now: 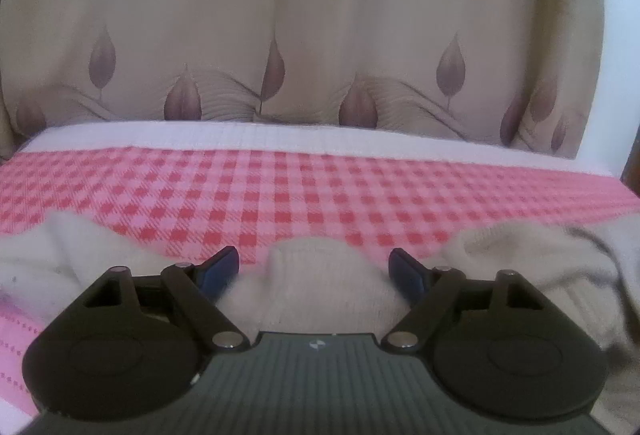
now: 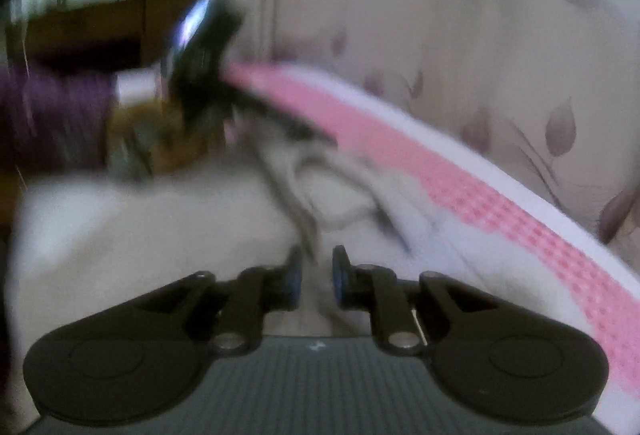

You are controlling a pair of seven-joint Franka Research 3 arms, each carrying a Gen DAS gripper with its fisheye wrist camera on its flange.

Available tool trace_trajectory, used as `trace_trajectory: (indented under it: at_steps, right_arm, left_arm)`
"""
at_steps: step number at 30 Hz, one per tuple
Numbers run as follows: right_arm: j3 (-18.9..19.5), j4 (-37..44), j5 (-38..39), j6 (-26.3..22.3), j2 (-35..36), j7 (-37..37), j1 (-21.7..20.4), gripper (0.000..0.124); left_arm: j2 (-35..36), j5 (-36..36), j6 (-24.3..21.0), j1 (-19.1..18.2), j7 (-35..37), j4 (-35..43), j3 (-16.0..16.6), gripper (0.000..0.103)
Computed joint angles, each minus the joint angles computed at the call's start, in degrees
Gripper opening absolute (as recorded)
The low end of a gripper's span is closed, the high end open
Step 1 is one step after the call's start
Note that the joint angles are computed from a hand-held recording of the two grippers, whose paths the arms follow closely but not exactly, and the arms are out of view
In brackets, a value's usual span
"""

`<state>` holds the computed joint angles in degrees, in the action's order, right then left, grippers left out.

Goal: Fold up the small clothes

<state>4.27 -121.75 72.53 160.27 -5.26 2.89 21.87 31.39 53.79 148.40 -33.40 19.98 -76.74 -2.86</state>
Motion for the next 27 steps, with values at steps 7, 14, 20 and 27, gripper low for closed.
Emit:
trace_trajectory:
  at_steps: [7, 14, 20, 27]
  right_arm:
    - [-2.0, 27.0, -28.9, -18.3, 18.6, 36.5, -5.8, 0.082]
    - [-3.1, 44.5, -29.9, -39.9, 31.2, 45.8, -7.9, 0.042]
    - [-2.3, 32.6, -27.4, -21.7, 22.2, 35.6, -5.4, 0.006]
    - [-4.0, 43.7, -32.3, -25.2, 27.7, 41.2, -5.2, 0.002]
  left_arm:
    - [-1.1, 1.8, 1.4, -0.4, -1.6, -1.8, 0.5, 0.080]
    - [-1.6, 4.4, 2.3, -0.7, -4.9, -2.5, 1.1, 0.080]
    - [-6.6, 35.0, -6.4, -10.2, -38.3, -7.7, 9.4, 0.094]
    - [-5.5, 40.8, -14.4, -9.7, -39.0, -6.9, 5.5, 0.101]
